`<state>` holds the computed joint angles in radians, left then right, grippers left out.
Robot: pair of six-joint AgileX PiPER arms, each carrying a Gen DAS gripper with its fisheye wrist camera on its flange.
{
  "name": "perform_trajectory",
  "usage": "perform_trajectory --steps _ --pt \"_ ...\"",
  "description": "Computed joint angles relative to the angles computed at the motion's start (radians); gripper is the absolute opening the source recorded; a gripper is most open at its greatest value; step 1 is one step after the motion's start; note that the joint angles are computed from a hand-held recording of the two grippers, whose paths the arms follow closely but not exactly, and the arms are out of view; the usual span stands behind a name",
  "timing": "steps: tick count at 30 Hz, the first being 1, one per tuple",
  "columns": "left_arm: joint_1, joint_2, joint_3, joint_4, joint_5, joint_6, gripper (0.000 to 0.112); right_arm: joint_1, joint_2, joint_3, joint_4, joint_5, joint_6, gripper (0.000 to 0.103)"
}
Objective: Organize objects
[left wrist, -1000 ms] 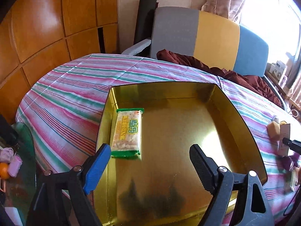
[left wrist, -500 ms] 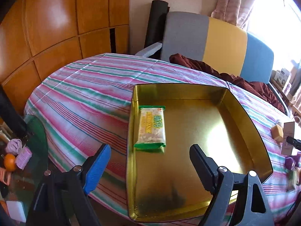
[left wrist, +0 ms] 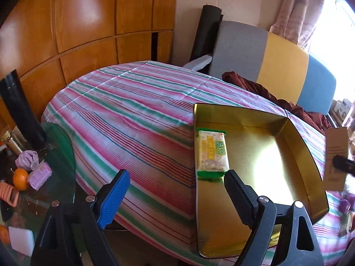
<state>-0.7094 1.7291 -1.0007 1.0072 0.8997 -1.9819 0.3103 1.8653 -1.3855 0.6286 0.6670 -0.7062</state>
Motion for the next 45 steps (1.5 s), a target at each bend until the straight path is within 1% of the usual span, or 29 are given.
perform_trajectory --steps 6,8,12,15,16,19,20,23,25,26,31,37,41,45 --pt "0.012 -0.032 0.048 0.017 -0.005 -0.043 0.088 0.204 0.157 -0.143 -0.188 0.071 0.216 0.051" --pt "0.016 -0.036 0.058 0.021 -0.012 -0.052 0.088 0.246 0.207 -0.185 -0.222 0.103 0.264 0.051" --pt "0.027 -0.047 0.078 0.028 -0.024 -0.065 0.088 0.305 0.257 -0.219 -0.27 0.113 0.338 0.051" --pt "0.033 -0.05 0.085 0.029 -0.03 -0.075 0.088 0.312 0.276 -0.239 -0.234 0.146 0.326 0.051" --pt "0.035 -0.052 0.09 0.03 -0.032 -0.08 0.089 0.299 0.277 -0.24 -0.198 0.164 0.3 0.051" --pt "0.041 -0.057 0.099 0.031 -0.039 -0.09 0.089 0.252 0.308 -0.27 -0.019 0.247 0.235 0.054" --pt "0.04 -0.062 0.103 0.035 -0.038 -0.102 0.089 0.247 0.31 -0.271 -0.005 0.258 0.235 0.055" --pt "0.04 -0.066 0.102 0.038 -0.028 -0.103 0.089 0.234 0.285 -0.228 0.03 0.242 0.194 0.062" --pt "0.035 -0.066 0.101 0.039 -0.026 -0.104 0.089 0.217 0.261 -0.189 0.068 0.229 0.152 0.071" --pt "0.032 -0.066 0.099 0.04 -0.025 -0.103 0.089 0.21 0.255 -0.18 0.077 0.221 0.137 0.072" --pt "0.013 -0.056 0.07 0.028 -0.004 -0.073 0.09 0.205 0.164 -0.087 0.053 0.122 0.093 0.073" --pt "-0.027 -0.028 0.004 0.015 0.032 -0.017 0.09 0.188 0.058 0.052 0.03 -0.037 0.067 0.073" --pt "-0.057 0.012 -0.067 0.023 0.047 0.061 0.091 0.135 -0.002 0.127 0.046 -0.11 0.025 0.073" --pt "-0.084 0.057 -0.142 0.029 0.038 0.136 0.091 0.043 -0.051 0.177 0.082 -0.139 -0.02 0.073"
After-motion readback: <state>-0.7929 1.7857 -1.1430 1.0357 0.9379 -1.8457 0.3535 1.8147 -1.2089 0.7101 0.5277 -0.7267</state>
